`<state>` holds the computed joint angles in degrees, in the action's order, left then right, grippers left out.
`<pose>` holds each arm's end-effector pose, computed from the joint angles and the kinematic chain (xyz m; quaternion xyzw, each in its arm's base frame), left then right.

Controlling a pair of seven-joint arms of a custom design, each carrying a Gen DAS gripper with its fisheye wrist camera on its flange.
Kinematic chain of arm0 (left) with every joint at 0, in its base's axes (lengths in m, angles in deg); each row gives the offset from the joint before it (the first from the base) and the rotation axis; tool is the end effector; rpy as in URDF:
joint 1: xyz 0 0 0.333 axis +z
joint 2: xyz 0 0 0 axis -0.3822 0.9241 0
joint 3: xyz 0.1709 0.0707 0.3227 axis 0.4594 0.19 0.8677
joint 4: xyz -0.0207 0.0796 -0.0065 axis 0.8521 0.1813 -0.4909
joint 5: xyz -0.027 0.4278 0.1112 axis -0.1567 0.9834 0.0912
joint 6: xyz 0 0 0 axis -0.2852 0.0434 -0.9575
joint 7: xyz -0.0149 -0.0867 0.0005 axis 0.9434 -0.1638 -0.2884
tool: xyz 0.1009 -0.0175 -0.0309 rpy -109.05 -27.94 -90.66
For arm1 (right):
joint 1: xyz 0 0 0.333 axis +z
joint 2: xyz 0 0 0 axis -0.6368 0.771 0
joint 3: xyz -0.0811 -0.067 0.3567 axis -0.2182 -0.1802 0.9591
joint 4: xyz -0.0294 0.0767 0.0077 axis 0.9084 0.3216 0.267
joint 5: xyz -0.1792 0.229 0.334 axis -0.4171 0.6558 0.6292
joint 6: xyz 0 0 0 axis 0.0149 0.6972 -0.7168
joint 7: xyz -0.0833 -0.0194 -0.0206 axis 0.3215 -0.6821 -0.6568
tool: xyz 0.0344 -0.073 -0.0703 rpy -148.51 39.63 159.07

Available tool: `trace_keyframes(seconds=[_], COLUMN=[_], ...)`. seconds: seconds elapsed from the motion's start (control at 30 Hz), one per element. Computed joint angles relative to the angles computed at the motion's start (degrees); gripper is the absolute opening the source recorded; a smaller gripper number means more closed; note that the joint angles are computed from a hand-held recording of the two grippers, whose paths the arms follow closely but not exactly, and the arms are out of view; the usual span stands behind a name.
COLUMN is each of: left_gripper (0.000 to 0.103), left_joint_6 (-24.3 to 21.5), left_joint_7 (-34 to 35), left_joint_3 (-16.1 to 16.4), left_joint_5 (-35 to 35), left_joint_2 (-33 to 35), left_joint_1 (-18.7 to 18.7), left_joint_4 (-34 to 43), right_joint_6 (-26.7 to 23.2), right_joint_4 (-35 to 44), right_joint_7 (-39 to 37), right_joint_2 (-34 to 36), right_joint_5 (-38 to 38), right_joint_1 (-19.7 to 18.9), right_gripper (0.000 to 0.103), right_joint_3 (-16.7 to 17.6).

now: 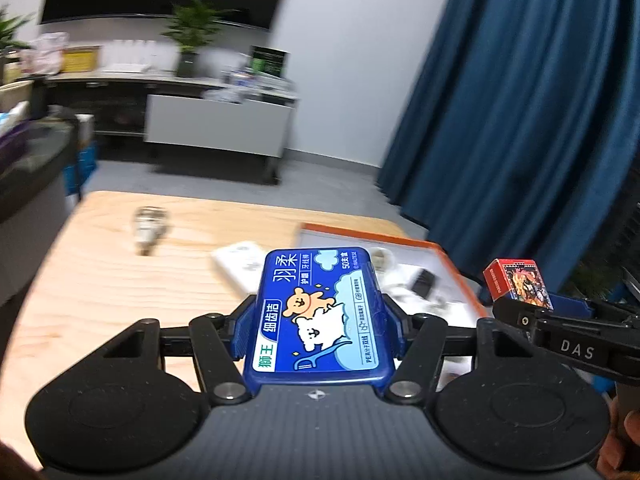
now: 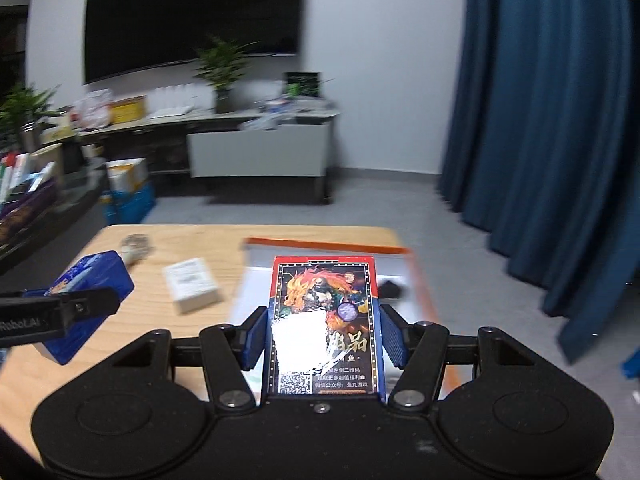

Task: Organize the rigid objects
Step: 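Carry the floss box and card box with both grippers over the white box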

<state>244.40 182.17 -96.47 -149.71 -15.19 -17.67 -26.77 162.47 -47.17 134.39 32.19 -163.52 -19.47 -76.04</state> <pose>0.7045 -0.0428 0.4862 -0.6072 0.6218 -0.4432 0.2194 0.6778 0.2500 0.4949 -0.6168 0.6047 -0.3530 0.3596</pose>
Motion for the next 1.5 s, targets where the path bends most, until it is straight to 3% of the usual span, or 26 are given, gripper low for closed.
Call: trace_keyframes(seconds=[0.1,0.3,0.53,0.63,0.87,1.03,1.5], left_gripper=[0.063,0.063,0.063,0.063,0.063,0.063,0.063], left_joint_6=[-0.8,1.0,1.8,2.3,4.4,5.0,5.3], left_joint_7=[-1.3,5.7,-4.9,-7.8,-9.5,-13.0,-14.1], left_joint_3=[-0.2,-3.9,-1.0,-1.7,-4.9,-5.1,-7.6], left_joint_5=[3.4,-2.1,9.0,12.5,14.5,17.7,19.8], left_joint_2=[1.4,2.6,2.7,2.6,2.0,1.6,1.7], left_joint_1=[-1.2,-0.4,-3.8,-3.1,-0.8,-0.8,1.5], left_joint_4=[1.9,3.2,-0.2,-0.8,-2.5,-3.5,-4.0], right_joint_6=[0.1,1.0,3.2,3.8,4.3,4.3,4.6], right_joint_4=[-2.6,-4.7,-5.2,-5.1,-5.0,-5.3,-5.3], right_joint_7=[3.5,10.9,8.0,7.2,6.2,5.3,5.7], right_joint_2=[-2.0,-3.4,-2.1,-1.8,-1.6,-1.7,-1.7], right_joint_5=[-2.4,-7.8,-3.6,-2.6,-1.7,-1.1,-1.6], right_joint_1=[-0.7,-3.3,-4.5,-4.2,-3.5,-3.3,-3.2], right_gripper=[0.071,0.071,0.071,0.071,0.071,0.071,0.071], right_joint_3=[-0.9,0.2,0.9,0.5,-0.3,-0.5,-0.6])
